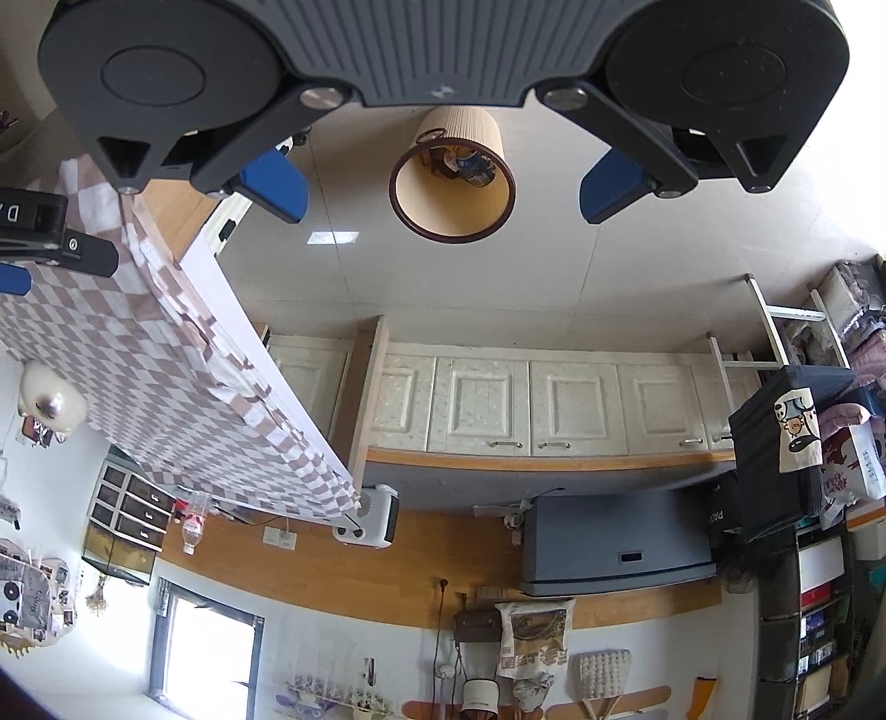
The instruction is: Collect trash
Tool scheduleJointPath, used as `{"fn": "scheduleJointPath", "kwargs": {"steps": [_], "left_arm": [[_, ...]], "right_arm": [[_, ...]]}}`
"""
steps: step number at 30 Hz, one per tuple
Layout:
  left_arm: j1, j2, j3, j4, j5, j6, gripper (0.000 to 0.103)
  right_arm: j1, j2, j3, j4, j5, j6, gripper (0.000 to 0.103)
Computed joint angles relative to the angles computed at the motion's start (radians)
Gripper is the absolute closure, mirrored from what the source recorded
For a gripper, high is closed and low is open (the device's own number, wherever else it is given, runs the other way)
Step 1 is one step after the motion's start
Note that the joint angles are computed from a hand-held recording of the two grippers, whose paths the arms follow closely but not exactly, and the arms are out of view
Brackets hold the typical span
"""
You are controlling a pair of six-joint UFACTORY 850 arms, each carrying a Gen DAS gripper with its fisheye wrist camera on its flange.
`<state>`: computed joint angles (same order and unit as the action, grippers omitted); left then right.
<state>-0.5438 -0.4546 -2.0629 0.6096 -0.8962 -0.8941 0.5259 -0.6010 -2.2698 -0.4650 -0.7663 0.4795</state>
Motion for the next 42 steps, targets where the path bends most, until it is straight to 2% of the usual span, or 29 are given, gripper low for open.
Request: {"fn": "scheduleJointPath", "kwargs": {"steps": [14, 42], "left_arm": [[-0.02, 0.032, 0.048, -0.008, -0.005, 0.011, 0.0], [-0.014, 0.039, 0.055, -0.008, -0.013, 0.005, 0.0]], "right_arm": [[0.02, 0.074, 0.113, -0.003, 0.006, 0.035, 0.0], [0.025, 0.082, 0.124, -0.014, -0.002, 0.056, 0.0]]}}
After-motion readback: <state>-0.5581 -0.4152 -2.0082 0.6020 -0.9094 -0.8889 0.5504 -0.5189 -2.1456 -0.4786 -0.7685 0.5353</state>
